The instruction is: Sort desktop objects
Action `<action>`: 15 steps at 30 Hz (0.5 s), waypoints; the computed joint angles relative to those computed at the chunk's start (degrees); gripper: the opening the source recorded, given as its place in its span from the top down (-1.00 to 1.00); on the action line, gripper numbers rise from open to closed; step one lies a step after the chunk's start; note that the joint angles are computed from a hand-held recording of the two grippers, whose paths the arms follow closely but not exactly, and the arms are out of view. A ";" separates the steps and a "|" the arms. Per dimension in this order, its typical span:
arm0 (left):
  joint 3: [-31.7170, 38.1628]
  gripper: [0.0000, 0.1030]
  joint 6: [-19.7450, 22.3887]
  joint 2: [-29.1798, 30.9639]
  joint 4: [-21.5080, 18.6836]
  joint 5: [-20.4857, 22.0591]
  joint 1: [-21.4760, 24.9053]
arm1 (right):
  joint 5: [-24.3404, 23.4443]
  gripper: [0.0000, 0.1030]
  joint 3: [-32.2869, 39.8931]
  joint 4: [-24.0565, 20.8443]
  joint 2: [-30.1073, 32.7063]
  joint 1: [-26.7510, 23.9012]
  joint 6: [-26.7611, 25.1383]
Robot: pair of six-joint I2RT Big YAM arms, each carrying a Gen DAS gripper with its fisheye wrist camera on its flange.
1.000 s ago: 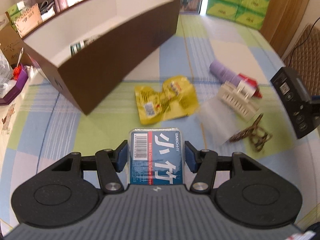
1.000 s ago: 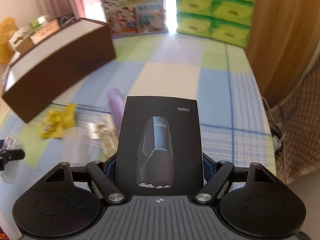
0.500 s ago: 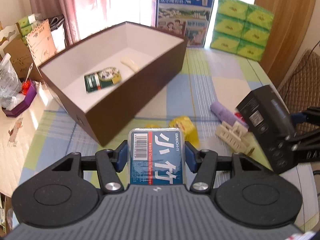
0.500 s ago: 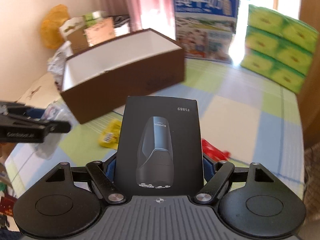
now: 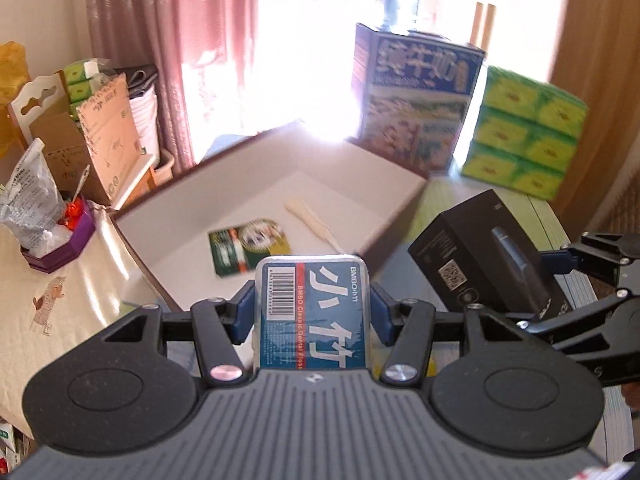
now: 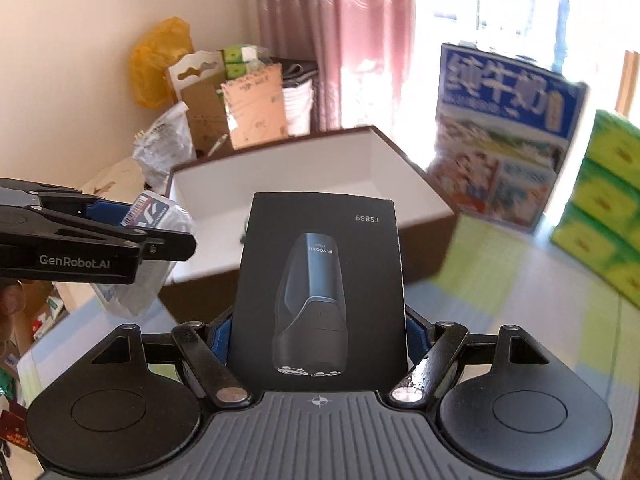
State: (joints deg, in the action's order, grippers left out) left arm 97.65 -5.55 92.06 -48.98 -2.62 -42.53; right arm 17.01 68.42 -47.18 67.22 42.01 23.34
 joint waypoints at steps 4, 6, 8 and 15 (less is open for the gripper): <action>6.08 -0.02 -0.17 4.26 -1.67 -0.10 1.80 | -2.40 -0.48 4.48 2.21 4.70 -2.80 -4.10; 9.22 -0.02 -0.05 6.45 -2.50 -0.34 2.56 | -3.68 -0.48 6.94 3.12 7.21 -4.13 -5.77; 12.12 -0.02 -0.01 8.57 -3.14 -0.48 3.23 | -4.87 -0.48 9.03 4.10 9.47 -5.42 -7.48; 22.35 -0.02 -1.59 16.57 -7.04 -1.21 5.29 | -7.40 -0.48 15.95 4.55 17.25 -9.42 -13.44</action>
State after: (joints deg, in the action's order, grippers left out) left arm 120.01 -7.14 108.63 -56.02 -3.83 -37.23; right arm 9.60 84.37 -42.63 84.47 32.59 9.90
